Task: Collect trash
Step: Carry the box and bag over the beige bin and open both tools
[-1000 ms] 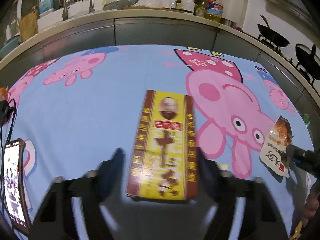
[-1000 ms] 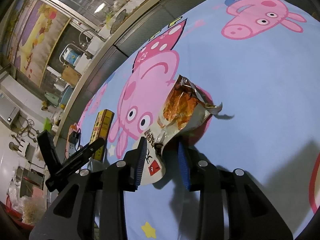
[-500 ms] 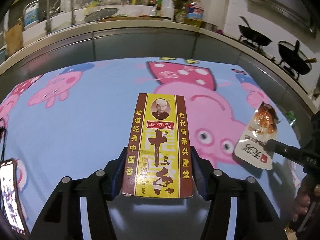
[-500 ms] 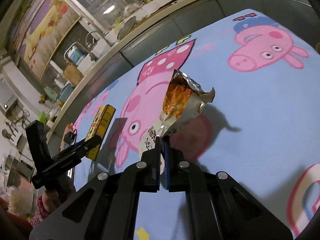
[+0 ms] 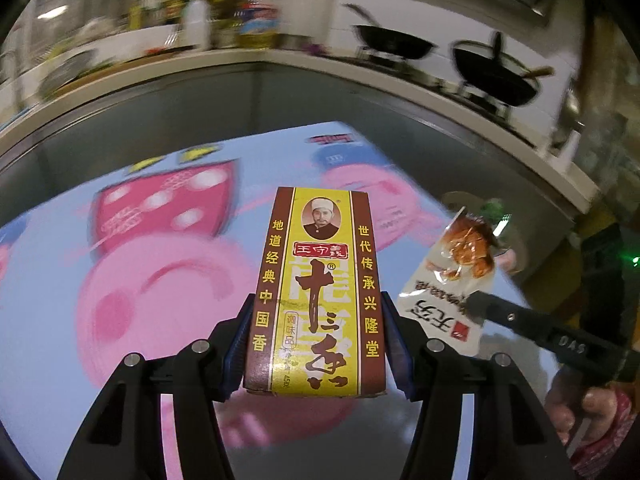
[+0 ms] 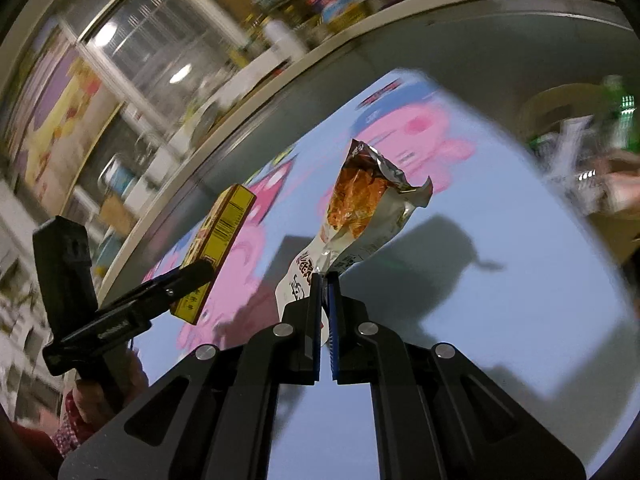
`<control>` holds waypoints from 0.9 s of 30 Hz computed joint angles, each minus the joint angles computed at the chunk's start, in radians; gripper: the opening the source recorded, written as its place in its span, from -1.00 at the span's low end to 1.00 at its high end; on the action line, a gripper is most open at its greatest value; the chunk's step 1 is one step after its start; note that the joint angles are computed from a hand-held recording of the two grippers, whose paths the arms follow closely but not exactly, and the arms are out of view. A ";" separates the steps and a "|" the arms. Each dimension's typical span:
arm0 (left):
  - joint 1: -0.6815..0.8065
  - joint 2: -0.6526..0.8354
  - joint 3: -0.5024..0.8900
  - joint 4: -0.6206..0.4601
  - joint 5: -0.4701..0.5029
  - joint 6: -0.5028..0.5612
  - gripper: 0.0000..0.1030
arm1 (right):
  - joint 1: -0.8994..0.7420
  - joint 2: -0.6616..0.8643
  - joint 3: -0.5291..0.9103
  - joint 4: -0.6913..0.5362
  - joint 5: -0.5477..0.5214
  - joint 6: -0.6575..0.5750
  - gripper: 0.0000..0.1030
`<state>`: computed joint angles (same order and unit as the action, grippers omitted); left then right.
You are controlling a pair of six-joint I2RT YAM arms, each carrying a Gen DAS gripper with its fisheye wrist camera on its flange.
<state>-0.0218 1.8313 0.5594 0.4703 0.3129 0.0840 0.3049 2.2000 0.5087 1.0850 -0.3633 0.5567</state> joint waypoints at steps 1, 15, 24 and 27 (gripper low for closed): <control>-0.055 0.012 0.040 -0.018 -0.013 -0.019 0.14 | -0.062 -0.010 -0.020 0.011 -0.014 -0.015 -0.94; -0.474 0.492 0.878 -0.396 -0.010 -0.167 0.14 | -0.570 -0.061 0.060 -0.217 0.040 -0.424 -0.94; -0.513 0.758 1.271 -0.627 -0.005 -0.187 0.15 | -0.542 0.038 0.181 -0.326 0.096 -0.605 -0.94; -0.520 0.821 1.365 -0.698 -0.025 -0.208 0.25 | -0.517 0.064 0.222 -0.368 0.108 -0.627 -0.94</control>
